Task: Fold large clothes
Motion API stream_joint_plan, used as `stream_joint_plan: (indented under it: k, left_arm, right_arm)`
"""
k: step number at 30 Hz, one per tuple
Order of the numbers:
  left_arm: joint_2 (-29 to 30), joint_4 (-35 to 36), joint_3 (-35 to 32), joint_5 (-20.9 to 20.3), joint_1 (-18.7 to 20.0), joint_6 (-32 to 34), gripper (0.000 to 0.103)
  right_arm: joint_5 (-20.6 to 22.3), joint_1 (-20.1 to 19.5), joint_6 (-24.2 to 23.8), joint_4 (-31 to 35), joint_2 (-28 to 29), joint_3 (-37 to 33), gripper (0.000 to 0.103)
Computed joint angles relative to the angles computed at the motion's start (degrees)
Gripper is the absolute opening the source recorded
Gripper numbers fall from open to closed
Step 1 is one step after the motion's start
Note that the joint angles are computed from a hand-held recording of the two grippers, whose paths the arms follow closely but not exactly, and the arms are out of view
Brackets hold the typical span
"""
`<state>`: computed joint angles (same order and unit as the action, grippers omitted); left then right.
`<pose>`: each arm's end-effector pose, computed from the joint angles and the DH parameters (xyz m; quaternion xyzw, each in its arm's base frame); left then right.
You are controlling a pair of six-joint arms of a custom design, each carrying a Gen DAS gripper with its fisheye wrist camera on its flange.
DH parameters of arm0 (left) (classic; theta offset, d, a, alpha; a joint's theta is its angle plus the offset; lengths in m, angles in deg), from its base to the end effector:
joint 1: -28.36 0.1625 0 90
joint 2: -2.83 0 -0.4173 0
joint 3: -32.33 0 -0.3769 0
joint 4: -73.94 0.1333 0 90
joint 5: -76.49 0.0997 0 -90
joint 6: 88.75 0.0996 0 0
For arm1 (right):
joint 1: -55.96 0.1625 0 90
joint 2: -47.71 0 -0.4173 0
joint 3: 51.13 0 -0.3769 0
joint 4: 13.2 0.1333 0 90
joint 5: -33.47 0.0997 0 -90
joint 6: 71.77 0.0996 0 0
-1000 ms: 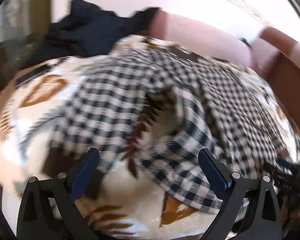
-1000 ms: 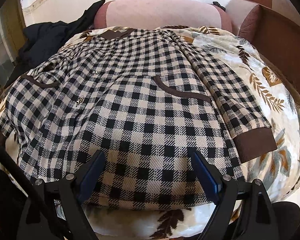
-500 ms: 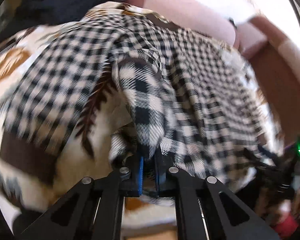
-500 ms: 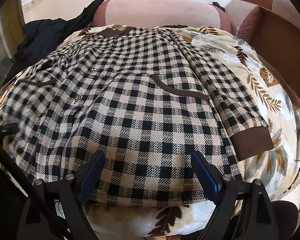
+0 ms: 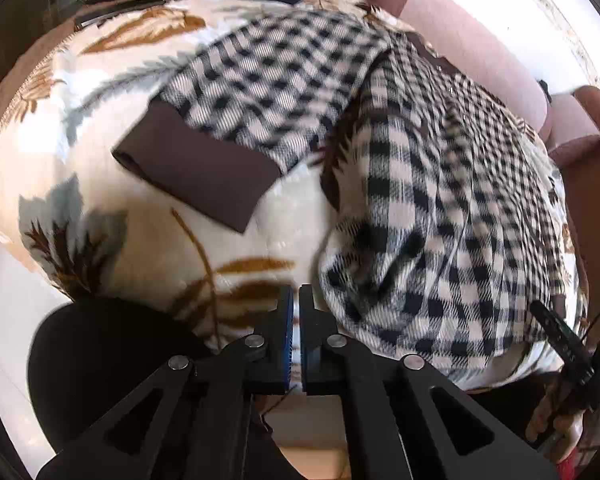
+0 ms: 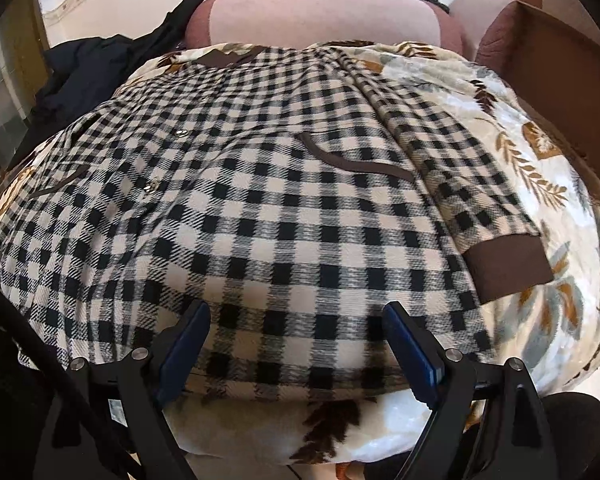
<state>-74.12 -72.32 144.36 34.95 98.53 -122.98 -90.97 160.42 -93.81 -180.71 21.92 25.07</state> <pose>0.0193 -0.5592 0.3268 -0.1872 0.8799 -0.3326 0.2832 0.2598 -0.6994 0.0259 0.2249 -0.9036 0.2043 0.3020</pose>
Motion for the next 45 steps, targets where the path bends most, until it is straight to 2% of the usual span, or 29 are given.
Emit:
stream_joint_plan:
  k: [2, 3, 4, 8, 11, 13, 16, 18, 20, 21, 22, 23, 24, 26, 30, 36, 42, 45]
  left_arm:
    - [0.0, -1.3, -0.2, 2.3, -0.4, 1.4, 0.02]
    - [0.1, -2.1, -0.7, 3.8, -0.3, 2.4, 0.033]
    - [0.0, -3.3, -0.8, 6.2, -0.5, 3.1, 0.041]
    - [-0.5, -6.9, -1.7, 9.9, 1.0, 3.6, 0.051]
    - [-1.5, -11.7, -1.6, 8.5, 3.7, 5.0, 0.055]
    - [-1.2, -11.8, -2.7, 6.8, 5.6, 4.8, 0.055]
    - [-0.2, -13.0, -4.0, 1.8, 7.9, 6.5, 0.055]
    - [0.7, -14.9, -4.5, 0.2, 7.9, 9.1, 0.055]
    - [1.7, -16.3, -5.6, -4.2, 8.4, 12.0, 0.055]
    - [2.5, -15.3, -6.4, -4.5, 8.5, 12.1, 0.047]
    - [3.2, -14.5, -6.9, -2.4, 8.1, 11.7, 0.027]
    - [3.7, -13.7, -7.5, -1.3, 7.9, 11.6, 0.016]
    - [3.7, -13.3, -8.0, -2.4, 8.3, 11.6, 0.009]
    - [3.0, -10.9, -9.6, -2.7, 8.8, 10.0, 0.009]
    - [2.8, -6.8, -15.5, 7.4, 8.7, 9.8, 0.008]
    - [5.3, -0.3, -28.9, 18.4, 10.5, 9.0, 0.007]
    - [11.2, 4.8, -38.5, 23.0, 10.3, 9.0, 0.007]
    - [14.6, 3.3, -42.4, 20.7, 9.5, 13.2, 0.007]
  right_arm:
    - [-0.4, -0.3, 0.6, 0.1, -0.4, 0.4, 0.091]
    - [-0.5, -0.4, 0.9, 0.1, -0.6, 0.6, 0.091]
    - [-0.7, -0.5, 1.1, 0.3, -0.6, 0.7, 0.091]
    - [-1.3, -0.6, 1.1, 0.8, -0.6, 0.8, 0.091]
    - [-1.4, -0.3, 0.3, 0.3, -0.4, 0.8, 0.091]
    - [-1.5, -0.1, -0.3, 0.3, -0.1, 0.7, 0.091]
    - [-1.7, 0.3, -0.8, 0.8, 0.3, 0.5, 0.091]
    - [-2.1, 0.5, -1.5, 0.7, 0.6, 0.4, 0.091]
    - [-2.5, 0.6, -2.1, 0.4, 0.9, 0.2, 0.091]
    - [-2.7, 0.7, -2.1, 0.5, 1.1, 0.0, 0.091]
    - [-3.0, 0.7, -2.2, 0.6, 1.3, -0.1, 0.091]
    - [-3.2, 0.7, -2.2, 0.6, 1.4, -0.2, 0.091]
    - [-3.5, 0.8, -2.4, 0.7, 1.6, -0.4, 0.091]
    - [-3.9, 0.9, -3.1, 0.5, 1.8, -0.6, 0.091]
    - [-4.6, 1.3, -6.6, -2.4, 2.4, -1.2, 0.091]
    - [-4.1, 1.2, -7.0, -0.9, 3.5, -3.5, 0.091]
    - [-3.6, 1.2, -9.4, 1.2, 5.8, -8.3, 0.091]
    - [-2.3, 1.2, -10.4, 2.9, 7.6, -13.4, 0.091]
